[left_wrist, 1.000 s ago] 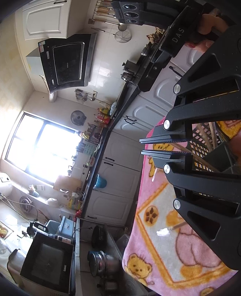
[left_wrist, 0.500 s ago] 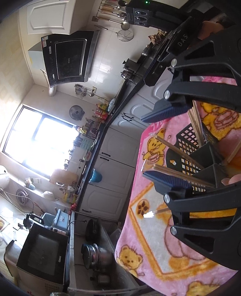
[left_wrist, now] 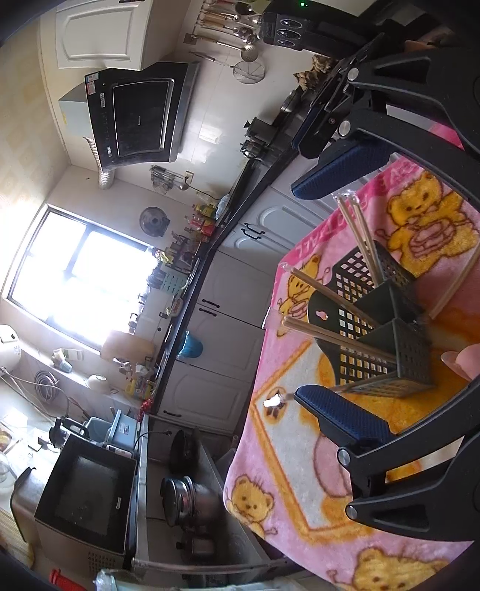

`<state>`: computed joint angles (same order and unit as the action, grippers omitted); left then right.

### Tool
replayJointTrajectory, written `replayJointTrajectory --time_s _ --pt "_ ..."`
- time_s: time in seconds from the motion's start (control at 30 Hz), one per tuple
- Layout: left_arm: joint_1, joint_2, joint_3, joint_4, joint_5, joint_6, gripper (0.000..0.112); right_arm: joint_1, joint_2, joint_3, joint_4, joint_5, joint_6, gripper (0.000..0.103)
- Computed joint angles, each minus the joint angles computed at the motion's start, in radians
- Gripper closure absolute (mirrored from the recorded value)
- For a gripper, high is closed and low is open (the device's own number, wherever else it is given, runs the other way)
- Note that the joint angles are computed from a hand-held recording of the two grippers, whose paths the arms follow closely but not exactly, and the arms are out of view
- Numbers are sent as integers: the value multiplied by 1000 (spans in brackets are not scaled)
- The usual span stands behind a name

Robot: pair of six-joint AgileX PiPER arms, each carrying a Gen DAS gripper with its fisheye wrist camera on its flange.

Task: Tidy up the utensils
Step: 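Withdraw both open grippers and lower them toward the remaining chopsticks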

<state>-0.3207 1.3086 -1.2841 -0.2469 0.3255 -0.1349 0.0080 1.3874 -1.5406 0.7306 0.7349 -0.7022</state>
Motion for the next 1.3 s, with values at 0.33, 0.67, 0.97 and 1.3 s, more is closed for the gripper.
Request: replayJointTrajectory --time_s 0.33,0.67,0.97,1.3 --pt "15 -81 86 17 2 -40 20 -18 -89 103 38 10 -45 49" --pt "0 -131 146 89 12 -115 20 -16 -148 178 44 25 -68 48" --pt "-22 -160 202 173 18 -203 20 -12 -190 255 34 23 -67 48" --pt "-26 -180 264 160 26 -201 20 -23 -216 320 29 39 -66 48"
